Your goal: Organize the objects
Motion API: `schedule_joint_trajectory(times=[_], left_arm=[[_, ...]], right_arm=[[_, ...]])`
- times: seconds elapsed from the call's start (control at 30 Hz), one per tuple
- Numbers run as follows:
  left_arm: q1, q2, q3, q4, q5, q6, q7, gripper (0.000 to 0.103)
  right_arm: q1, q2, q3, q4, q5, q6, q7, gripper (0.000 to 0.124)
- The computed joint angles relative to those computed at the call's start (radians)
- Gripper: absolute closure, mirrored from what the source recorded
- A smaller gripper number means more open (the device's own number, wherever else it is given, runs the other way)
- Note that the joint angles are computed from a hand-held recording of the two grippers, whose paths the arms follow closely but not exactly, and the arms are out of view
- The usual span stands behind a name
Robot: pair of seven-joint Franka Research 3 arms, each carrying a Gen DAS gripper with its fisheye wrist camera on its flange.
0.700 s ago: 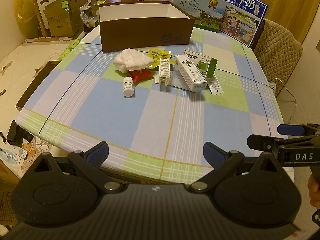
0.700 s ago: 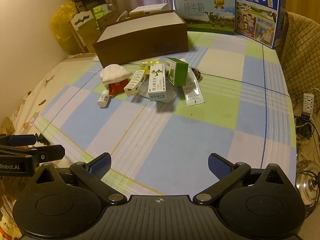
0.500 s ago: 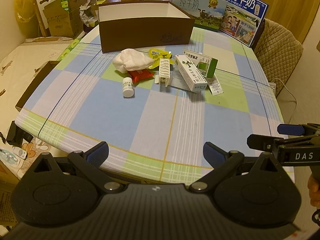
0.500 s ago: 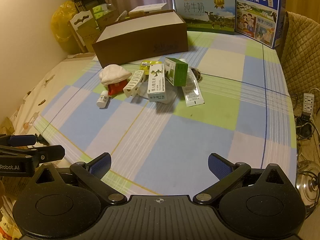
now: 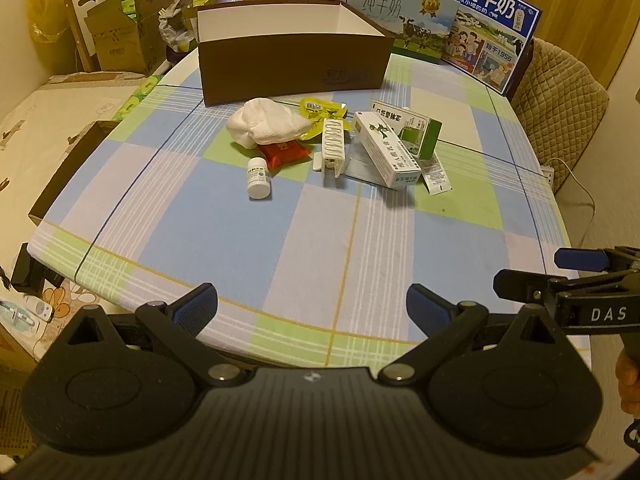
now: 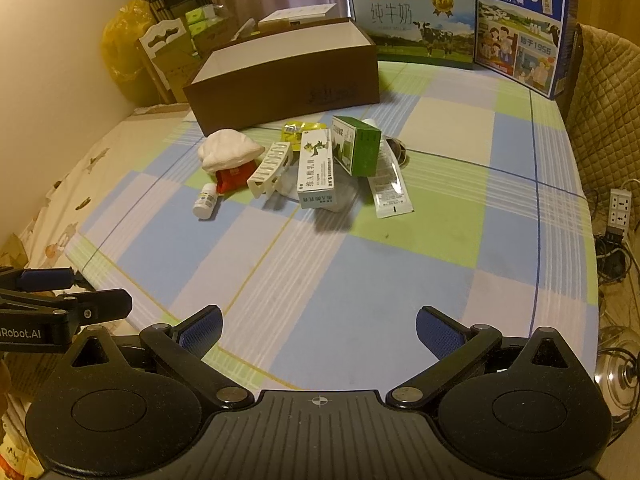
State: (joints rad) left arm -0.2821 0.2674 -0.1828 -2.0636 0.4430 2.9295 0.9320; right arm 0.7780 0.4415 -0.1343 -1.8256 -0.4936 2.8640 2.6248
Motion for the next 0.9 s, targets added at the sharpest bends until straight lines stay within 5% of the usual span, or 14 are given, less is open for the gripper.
schedule_joint_trajectory(times=[0.9], left_arm=[[-0.01,0.049,0.0,0.069,-0.034,-0.04,0.028,0.004]], right_arm=[[-0.039,0.027,0.023,0.027,0.093,0.001,-0.114,0.023]])
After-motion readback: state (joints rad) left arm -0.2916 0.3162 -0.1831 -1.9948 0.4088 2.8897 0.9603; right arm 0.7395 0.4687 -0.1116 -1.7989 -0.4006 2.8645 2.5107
